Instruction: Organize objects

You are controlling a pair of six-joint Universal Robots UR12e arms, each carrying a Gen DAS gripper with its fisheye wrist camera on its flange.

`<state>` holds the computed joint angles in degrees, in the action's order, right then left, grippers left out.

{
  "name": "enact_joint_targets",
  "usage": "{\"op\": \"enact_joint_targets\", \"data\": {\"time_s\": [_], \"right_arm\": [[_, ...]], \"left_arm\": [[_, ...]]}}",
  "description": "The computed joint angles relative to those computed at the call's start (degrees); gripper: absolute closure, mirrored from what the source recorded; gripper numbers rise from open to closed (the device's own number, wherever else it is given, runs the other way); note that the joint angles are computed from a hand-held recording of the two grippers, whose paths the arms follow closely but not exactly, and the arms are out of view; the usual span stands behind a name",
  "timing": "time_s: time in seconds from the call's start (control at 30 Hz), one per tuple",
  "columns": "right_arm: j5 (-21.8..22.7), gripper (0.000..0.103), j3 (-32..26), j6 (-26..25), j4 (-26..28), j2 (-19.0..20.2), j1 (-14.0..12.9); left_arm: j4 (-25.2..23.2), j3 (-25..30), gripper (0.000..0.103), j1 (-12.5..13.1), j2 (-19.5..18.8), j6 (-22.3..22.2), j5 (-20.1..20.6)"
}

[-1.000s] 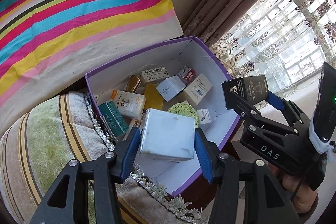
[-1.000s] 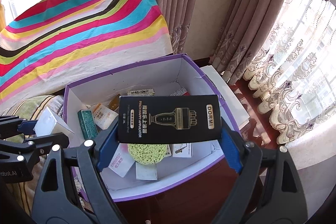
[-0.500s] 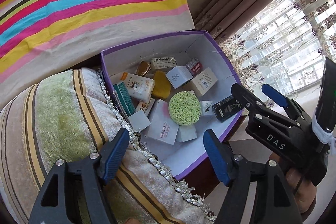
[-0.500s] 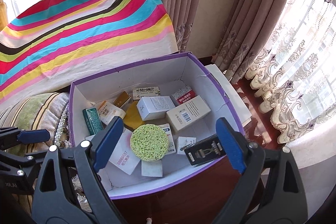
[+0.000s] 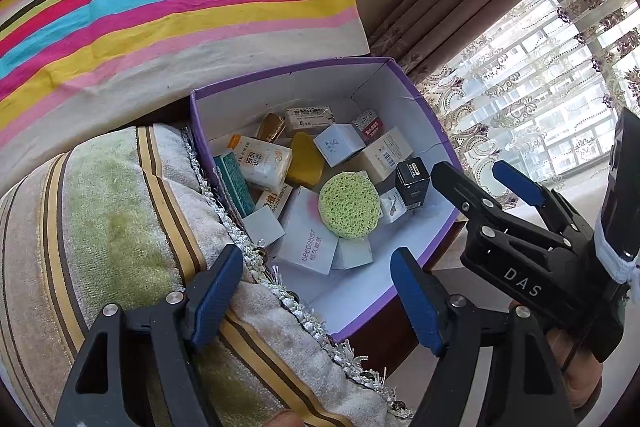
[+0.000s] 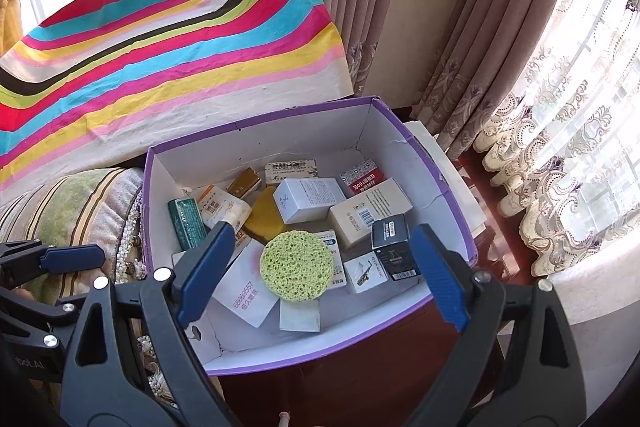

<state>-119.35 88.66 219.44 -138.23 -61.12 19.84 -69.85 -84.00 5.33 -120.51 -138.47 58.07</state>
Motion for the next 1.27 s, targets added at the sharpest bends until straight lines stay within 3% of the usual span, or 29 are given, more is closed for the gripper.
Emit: {"op": "enact_joint_targets", "data": {"time_s": [1.27], "right_arm": [[1.49, 0.012, -0.24, 0.25, 0.86, 0.35, -0.26]], "left_arm": [[-1.36, 0.57, 0.016, -0.21, -0.43, 1.19, -0.88]]}}
